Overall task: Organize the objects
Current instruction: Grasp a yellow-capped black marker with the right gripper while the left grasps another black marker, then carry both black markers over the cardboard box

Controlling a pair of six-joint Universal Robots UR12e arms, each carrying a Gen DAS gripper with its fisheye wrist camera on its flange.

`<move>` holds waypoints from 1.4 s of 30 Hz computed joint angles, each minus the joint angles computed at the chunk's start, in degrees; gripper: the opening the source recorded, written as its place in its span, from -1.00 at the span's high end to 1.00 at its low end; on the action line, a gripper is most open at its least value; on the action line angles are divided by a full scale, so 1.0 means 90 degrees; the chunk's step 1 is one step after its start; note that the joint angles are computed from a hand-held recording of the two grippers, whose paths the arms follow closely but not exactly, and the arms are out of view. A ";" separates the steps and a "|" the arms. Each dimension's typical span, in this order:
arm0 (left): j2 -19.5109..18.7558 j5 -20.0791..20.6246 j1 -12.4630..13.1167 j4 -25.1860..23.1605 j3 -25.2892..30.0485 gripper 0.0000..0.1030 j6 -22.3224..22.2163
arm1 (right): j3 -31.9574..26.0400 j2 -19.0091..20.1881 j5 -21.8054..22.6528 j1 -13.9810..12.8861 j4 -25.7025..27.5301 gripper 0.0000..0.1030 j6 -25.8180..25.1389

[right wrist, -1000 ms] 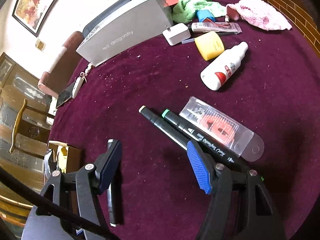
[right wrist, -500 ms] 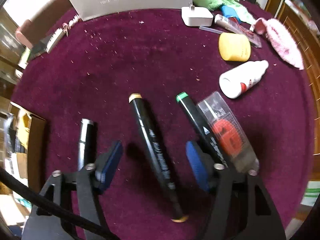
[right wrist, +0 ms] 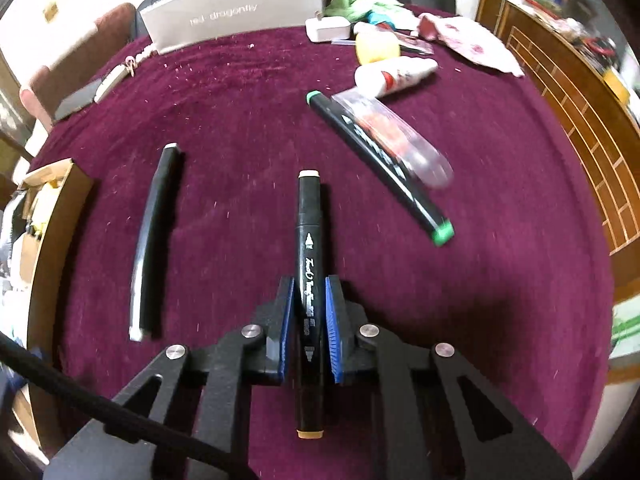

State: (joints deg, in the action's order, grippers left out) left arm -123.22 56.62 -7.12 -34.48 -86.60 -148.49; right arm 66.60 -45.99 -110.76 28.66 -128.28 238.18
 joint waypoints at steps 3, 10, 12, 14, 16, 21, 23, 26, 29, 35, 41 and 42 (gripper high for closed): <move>-0.0252 0.0189 -0.0144 0.0320 0.0383 -0.50 -0.0342 | 0.0401 -0.0106 -0.0212 0.0053 -0.0773 0.76 0.0165; -0.1072 0.1385 -0.0541 0.0058 0.1514 -0.50 -0.0938 | 0.0810 -0.0112 -0.0270 0.0039 -0.2094 0.76 0.0220; -0.1209 0.1617 -0.0630 0.0049 0.1664 -0.49 -0.0806 | 0.0821 -0.0107 -0.0322 0.0060 -0.2146 0.76 0.0211; -0.1280 0.1884 -0.0727 0.0134 0.1691 -0.49 -0.0583 | 0.0853 -0.0114 -0.0345 0.0074 -0.2216 0.76 0.0235; -0.1341 0.1813 -0.0749 0.0274 0.1692 -0.51 -0.0540 | 0.0906 -0.0129 -0.0322 0.0071 -0.2323 0.76 0.0265; -0.1318 0.1498 -0.0699 0.0230 0.1671 0.27 -0.0284 | 0.0978 -0.0134 -0.0322 0.0070 -0.2514 0.76 0.0346; -0.1273 0.1528 -0.0702 0.0189 0.1626 0.74 -0.0142 | 0.0988 -0.0134 -0.0340 0.0076 -0.2550 0.75 0.0357; -0.1191 0.1443 -0.0667 0.0345 0.1452 0.78 -0.0001 | 0.1014 -0.0129 -0.0326 0.0073 -0.2683 0.67 0.0356; -0.1088 0.1310 -0.0596 0.0164 0.1354 0.78 0.0003 | 0.1054 -0.0126 -0.0344 0.0076 -0.2822 0.66 0.0373; -0.0915 0.1531 -0.0582 0.0565 0.0963 0.77 0.0121 | 0.1050 -0.0084 -0.0417 0.0081 -0.3014 0.47 0.0294; -0.0879 0.1410 -0.0556 0.0722 0.0852 0.76 -0.0030 | 0.0796 0.0016 -0.0604 0.0128 -0.2643 0.30 0.0000; -0.0857 0.1353 -0.0529 0.0612 0.0855 0.78 -0.0022 | 0.0772 0.0021 -0.0631 0.0134 -0.2574 0.37 -0.0009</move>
State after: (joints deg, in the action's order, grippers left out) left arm -130.93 68.80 -11.88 -28.97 -78.91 -148.68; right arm 73.55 -45.80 -116.44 29.87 -151.45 238.10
